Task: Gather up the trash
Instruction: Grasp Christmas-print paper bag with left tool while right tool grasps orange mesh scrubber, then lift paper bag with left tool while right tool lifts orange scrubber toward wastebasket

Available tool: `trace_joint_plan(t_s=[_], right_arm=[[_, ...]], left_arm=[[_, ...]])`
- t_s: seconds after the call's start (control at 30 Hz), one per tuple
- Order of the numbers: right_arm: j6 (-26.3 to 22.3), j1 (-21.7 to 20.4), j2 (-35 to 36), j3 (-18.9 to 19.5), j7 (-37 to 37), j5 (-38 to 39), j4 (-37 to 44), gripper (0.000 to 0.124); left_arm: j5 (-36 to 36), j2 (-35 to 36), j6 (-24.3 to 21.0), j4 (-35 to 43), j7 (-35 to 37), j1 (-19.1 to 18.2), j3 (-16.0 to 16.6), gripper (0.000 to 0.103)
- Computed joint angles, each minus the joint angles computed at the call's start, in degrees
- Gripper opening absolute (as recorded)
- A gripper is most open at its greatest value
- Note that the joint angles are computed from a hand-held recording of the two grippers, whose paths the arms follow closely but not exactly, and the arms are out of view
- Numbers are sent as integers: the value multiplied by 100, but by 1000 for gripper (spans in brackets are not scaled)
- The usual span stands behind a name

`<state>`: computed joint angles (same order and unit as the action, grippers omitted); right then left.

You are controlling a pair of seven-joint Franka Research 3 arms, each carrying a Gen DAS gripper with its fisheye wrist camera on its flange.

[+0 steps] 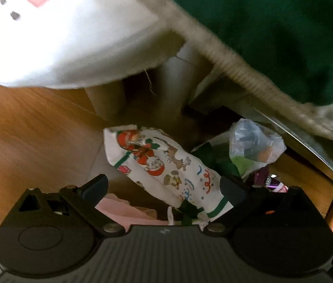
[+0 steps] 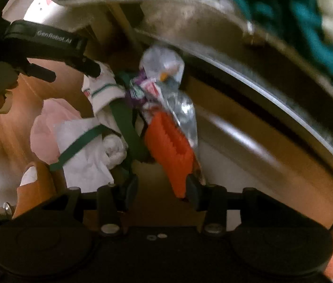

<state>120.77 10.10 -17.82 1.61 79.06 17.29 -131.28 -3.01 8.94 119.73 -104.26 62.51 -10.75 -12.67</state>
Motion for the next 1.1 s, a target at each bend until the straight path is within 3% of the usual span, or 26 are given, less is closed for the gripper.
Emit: trace_joint_plan(t_s=[0.23,0.33,0.43,0.47,0.5,0.53,0.6,0.67,0.83,1.1], right_arm=[[324,-24,376,25,277,-42,-9,44],[424,20,488,39,252,-55,8,43],[545,62,530,50,207,-56,-3,38],[559,65,547,50,201,-80,2,33],[547,67,568,44,190,-95,20,17],[520,69,589,38,179,-103,41,13],[505,55,586,44,219,-189,57,12],[554,56,518,34,201,-181,17,12],[447,33,185,10,211,-179,-32,11],[-12,-54,-630,-9,321,-154,135,11]], left_arm=[[-9,354,113,153,-53,-39,-38,101],[-67,508,82,249,-138,-30,-50,91],[-198,648,33,345,-169,-2,-74,75],[-206,729,-11,423,-166,-5,-83,65],[-195,773,-81,476,-165,-9,-89,52],[-225,783,-90,484,-156,-1,-100,45],[-235,769,-119,483,-163,-3,-109,32],[-171,730,-136,467,-132,-18,-111,25],[-342,338,-73,184,157,71,-116,15],[-443,-564,-693,165,849,69,-25,11]])
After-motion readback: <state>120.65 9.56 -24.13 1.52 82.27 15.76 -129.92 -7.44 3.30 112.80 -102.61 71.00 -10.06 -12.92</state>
